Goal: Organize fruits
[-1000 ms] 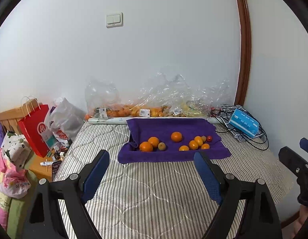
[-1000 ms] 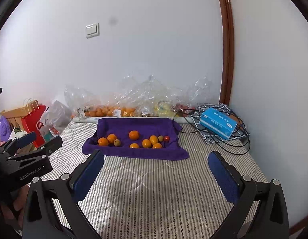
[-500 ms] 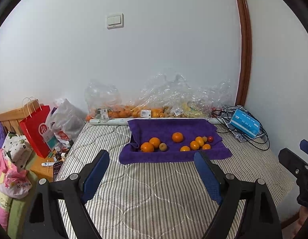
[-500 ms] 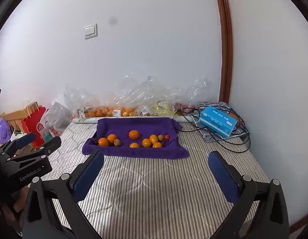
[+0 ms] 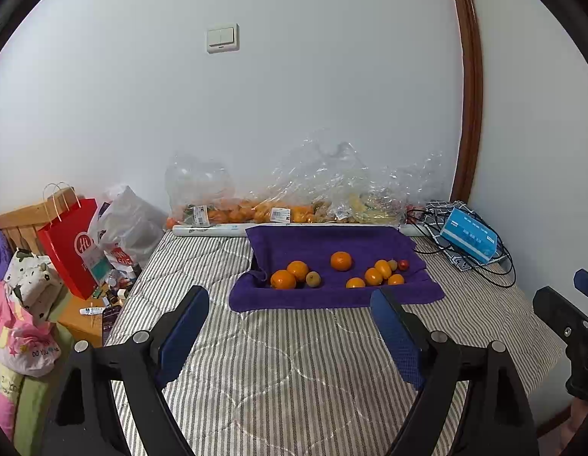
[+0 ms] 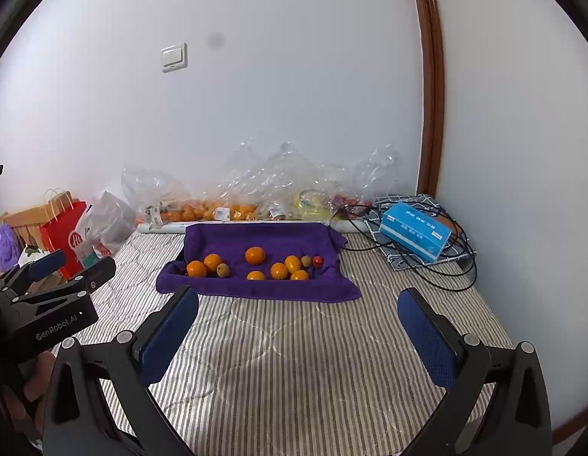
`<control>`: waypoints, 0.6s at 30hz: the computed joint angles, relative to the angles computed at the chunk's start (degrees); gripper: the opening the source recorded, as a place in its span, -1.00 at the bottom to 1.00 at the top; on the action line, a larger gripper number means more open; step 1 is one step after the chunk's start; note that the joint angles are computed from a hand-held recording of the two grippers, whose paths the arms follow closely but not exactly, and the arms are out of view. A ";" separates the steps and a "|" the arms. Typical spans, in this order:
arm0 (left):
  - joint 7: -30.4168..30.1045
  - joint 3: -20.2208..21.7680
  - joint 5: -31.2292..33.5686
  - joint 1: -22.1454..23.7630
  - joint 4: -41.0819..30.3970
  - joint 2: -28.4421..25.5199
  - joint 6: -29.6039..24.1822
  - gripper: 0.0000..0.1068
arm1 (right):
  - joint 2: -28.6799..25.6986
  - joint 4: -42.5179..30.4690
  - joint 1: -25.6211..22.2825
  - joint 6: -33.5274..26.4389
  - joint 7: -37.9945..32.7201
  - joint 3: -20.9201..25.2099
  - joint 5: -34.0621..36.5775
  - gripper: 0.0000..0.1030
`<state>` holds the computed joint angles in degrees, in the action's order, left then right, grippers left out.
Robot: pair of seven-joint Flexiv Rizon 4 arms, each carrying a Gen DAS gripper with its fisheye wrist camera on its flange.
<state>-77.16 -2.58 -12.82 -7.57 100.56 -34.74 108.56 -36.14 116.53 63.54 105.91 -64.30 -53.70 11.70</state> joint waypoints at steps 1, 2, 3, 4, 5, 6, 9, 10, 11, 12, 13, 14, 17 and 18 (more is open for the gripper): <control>-0.05 0.03 -0.02 -0.01 -0.03 -0.02 0.00 0.62 | -0.03 0.00 0.00 0.07 0.02 0.03 0.04 1.00; -0.07 0.03 0.00 -0.02 -0.03 -0.02 -0.01 0.62 | -0.08 0.00 0.00 0.08 0.04 0.05 0.10 1.00; -0.07 -0.10 0.10 0.13 0.00 0.02 -0.07 0.62 | -0.07 0.01 -0.01 0.08 0.04 0.07 0.12 1.00; -0.08 -0.23 0.22 0.25 0.03 0.05 -0.07 0.62 | -0.06 0.04 -0.01 0.13 0.04 0.10 0.14 1.00; -0.11 -0.16 0.22 0.20 0.04 0.05 -0.04 0.62 | -0.04 0.02 -0.03 0.09 0.01 0.12 0.12 1.00; -0.15 0.14 0.03 -0.07 -0.04 -0.01 -0.03 0.62 | -0.02 0.04 -0.03 0.10 -0.01 0.14 0.12 1.00; -0.16 -0.04 0.20 0.13 -0.04 0.00 -0.05 0.62 | -0.12 0.02 0.12 0.03 -0.02 -0.08 0.16 1.00; -0.16 0.29 0.04 -0.15 -0.07 -0.02 -0.04 0.62 | -0.10 0.06 0.13 0.09 -0.04 -0.08 0.16 1.00; -0.17 0.40 -0.01 -0.22 -0.03 -0.01 0.01 0.62 | -0.10 0.12 0.20 0.21 -0.06 -0.08 0.20 1.00; -0.18 0.49 -0.05 -0.29 0.04 0.00 0.08 0.62 | -0.07 0.18 0.20 0.30 -0.12 -0.04 0.24 1.00; -0.18 0.42 -0.04 -0.22 0.05 0.02 0.05 0.62 | -0.09 0.22 0.23 0.35 -0.17 -0.07 0.31 1.00; -0.20 0.36 -0.04 -0.17 0.10 0.04 0.04 0.62 | -0.04 0.14 0.11 0.29 -0.24 0.02 0.29 1.00; -0.25 0.25 0.01 -0.09 0.18 0.06 0.09 0.62 | -0.04 0.11 0.12 0.25 -0.31 0.05 0.38 1.00; -0.25 0.41 -0.07 -0.23 0.19 0.07 0.06 0.62 | -0.03 0.16 0.13 0.27 -0.32 0.05 0.41 1.00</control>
<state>-77.40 -2.17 -12.89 -7.80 100.75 -34.67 108.62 -36.17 116.68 63.67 106.18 -64.62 -53.65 12.11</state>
